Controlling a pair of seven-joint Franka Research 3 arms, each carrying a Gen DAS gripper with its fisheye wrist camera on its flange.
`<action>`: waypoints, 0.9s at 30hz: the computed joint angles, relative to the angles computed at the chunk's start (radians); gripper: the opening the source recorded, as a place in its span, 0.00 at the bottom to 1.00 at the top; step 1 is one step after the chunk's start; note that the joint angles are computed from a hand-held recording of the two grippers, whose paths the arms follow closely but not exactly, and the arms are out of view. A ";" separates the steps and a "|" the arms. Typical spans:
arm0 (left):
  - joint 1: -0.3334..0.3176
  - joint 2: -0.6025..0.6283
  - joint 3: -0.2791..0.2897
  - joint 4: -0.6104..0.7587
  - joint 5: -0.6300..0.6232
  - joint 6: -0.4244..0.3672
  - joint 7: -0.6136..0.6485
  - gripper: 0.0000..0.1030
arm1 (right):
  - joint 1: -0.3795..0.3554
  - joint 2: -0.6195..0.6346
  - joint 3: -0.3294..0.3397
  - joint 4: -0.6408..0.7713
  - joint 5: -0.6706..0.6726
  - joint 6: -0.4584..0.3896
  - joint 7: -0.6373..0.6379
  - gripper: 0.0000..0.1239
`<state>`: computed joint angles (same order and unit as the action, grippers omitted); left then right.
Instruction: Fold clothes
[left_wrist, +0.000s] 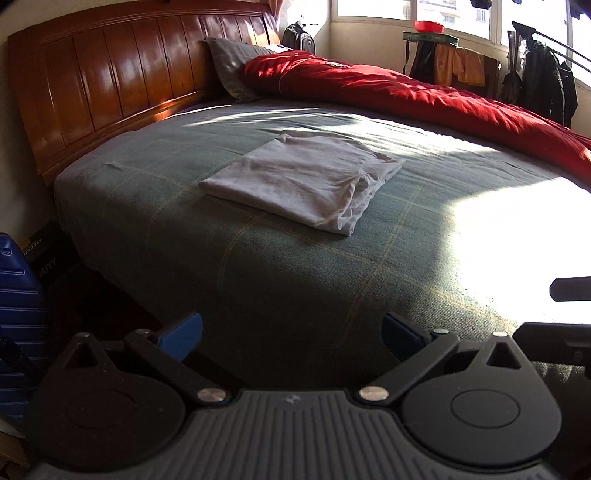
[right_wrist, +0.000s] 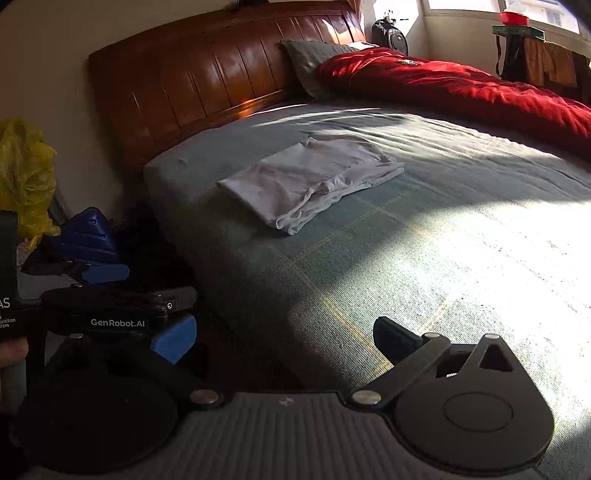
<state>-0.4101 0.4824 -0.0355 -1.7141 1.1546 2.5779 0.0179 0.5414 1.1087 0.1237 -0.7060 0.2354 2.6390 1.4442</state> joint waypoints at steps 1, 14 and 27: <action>-0.002 -0.012 0.000 -0.012 0.002 0.001 -0.009 0.99 | 0.005 -0.011 -0.008 -0.017 -0.004 0.004 0.007 0.83; -0.012 -0.152 -0.039 -0.080 0.083 -0.139 -0.072 0.99 | 0.059 -0.129 -0.110 -0.188 -0.136 0.094 0.141 0.83; 0.010 -0.200 -0.114 -0.167 0.040 -0.142 -0.102 0.99 | 0.074 -0.321 -0.093 -0.526 -0.143 0.275 0.132 0.83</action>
<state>-0.4005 0.2820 -0.1490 -1.8810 1.1949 2.4356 -0.0842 0.6156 0.7880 0.0304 -1.2322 0.0925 2.9144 1.5758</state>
